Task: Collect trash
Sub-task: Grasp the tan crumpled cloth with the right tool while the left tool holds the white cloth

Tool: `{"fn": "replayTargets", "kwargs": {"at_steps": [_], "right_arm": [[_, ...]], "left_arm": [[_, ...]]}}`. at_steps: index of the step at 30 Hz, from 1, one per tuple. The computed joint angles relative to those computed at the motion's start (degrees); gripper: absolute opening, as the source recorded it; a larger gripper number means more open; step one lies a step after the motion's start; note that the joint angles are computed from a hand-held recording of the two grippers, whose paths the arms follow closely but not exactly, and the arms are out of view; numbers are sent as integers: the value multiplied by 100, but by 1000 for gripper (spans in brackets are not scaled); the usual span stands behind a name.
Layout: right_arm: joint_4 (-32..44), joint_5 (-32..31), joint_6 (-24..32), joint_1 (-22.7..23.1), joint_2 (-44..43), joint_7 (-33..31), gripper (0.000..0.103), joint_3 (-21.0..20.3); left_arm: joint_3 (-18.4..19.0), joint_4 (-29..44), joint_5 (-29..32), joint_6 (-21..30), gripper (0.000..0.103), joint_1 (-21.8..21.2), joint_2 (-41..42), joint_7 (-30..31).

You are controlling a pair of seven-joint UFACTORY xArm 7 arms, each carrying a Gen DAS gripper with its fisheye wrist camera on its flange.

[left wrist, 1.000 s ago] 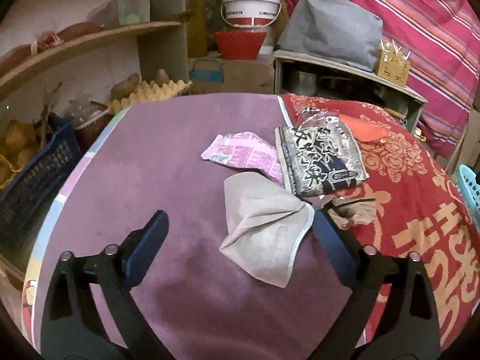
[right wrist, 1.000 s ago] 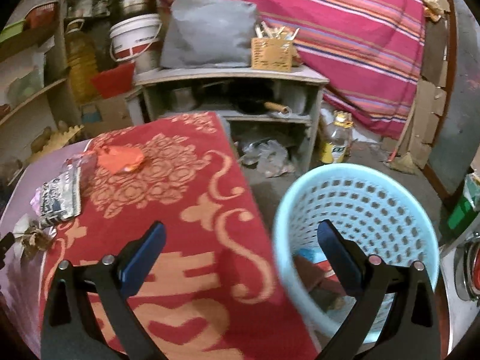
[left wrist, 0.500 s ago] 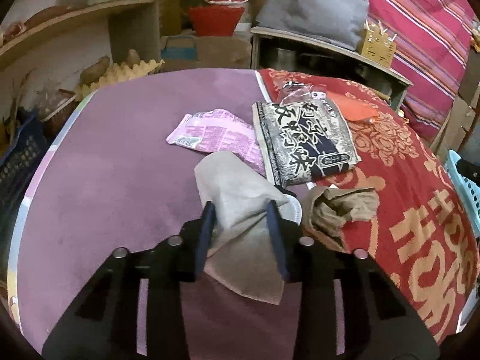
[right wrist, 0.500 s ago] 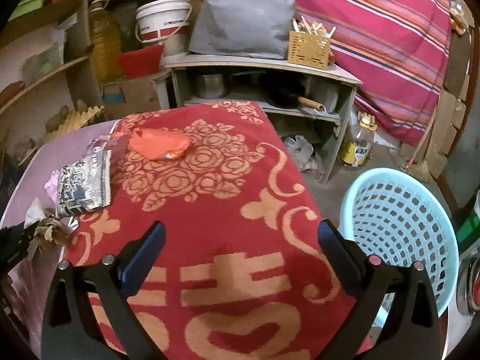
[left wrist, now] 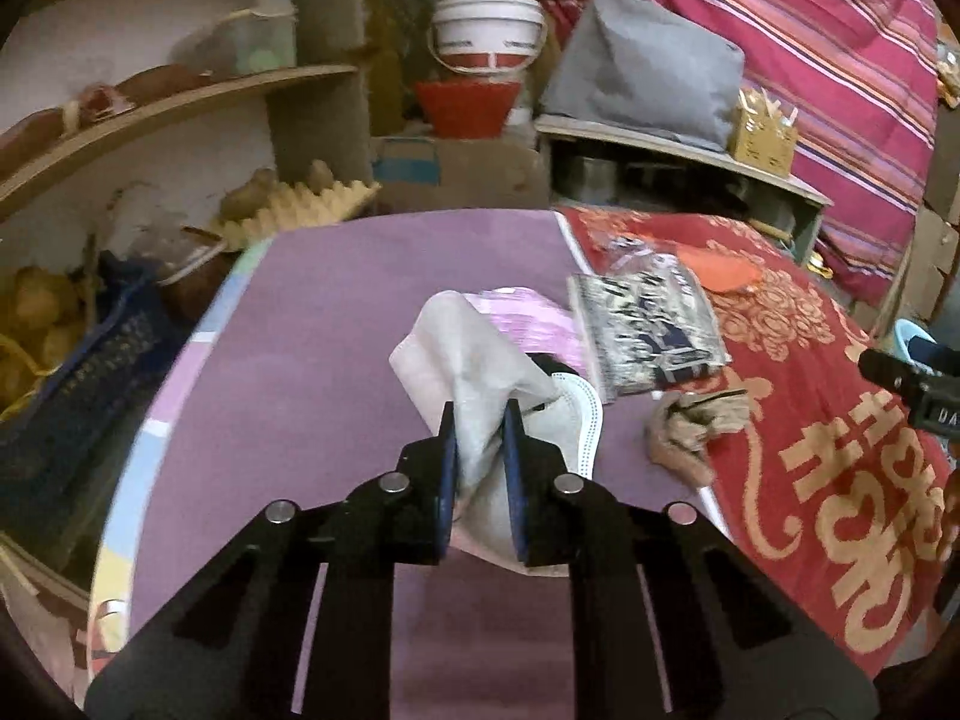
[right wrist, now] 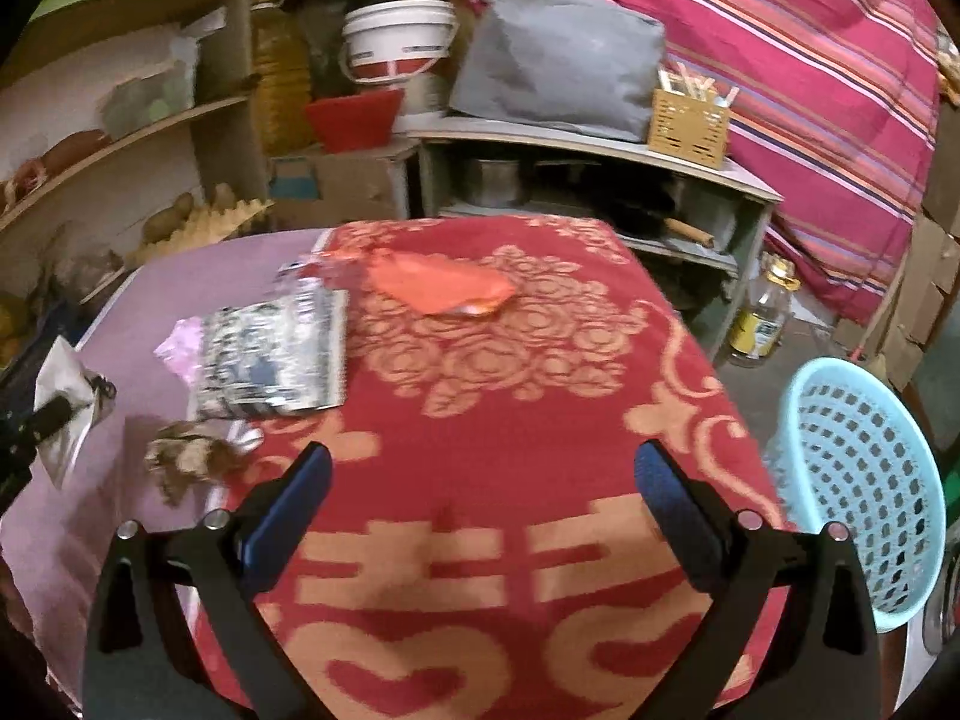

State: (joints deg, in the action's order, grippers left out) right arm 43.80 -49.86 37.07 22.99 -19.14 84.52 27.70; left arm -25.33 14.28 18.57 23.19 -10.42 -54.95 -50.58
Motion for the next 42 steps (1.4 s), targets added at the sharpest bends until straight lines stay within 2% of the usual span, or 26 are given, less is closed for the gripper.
{"fn": "replayTargets", "kwargs": {"at_steps": [4,9,20,28,29,31,33,37,42], "right_arm": [[398,-251,191,135,477,89,98,199],[872,-572,459,547,1054,202,99,165],[1778,-967,682,1456,2205,343,99,-322],[2324,-853,842,2012,2783,-158,97,-851],[2351,-831,807,2068,2813,-219,92,-921],[2364,-681,641,2116,2848,-408,69,-1039],[2287,-532,336,2096,2816,-545,60,-1136],[2032,-656,57,2078,2560,-486,54,-1218],[1436,-659,-253,1797,1878,-433,54,-1132]], "left_arm": [[279,-289,-30,331,13,-115,-545,183],[616,-702,-160,770,13,-268,-1421,475],[1046,-1320,-426,1400,13,-193,-2782,1064],[1157,-1478,-593,1541,13,-52,-3161,1318],[1154,-1482,-607,1536,13,-44,-3162,1333],[1149,-1474,-626,1493,13,-13,-3121,1367],[1140,-1480,-648,1485,13,-5,-3125,1378],[1007,-1347,-670,1312,13,38,-2830,1297],[670,-1031,-648,1084,13,10,-2302,1006]]}}
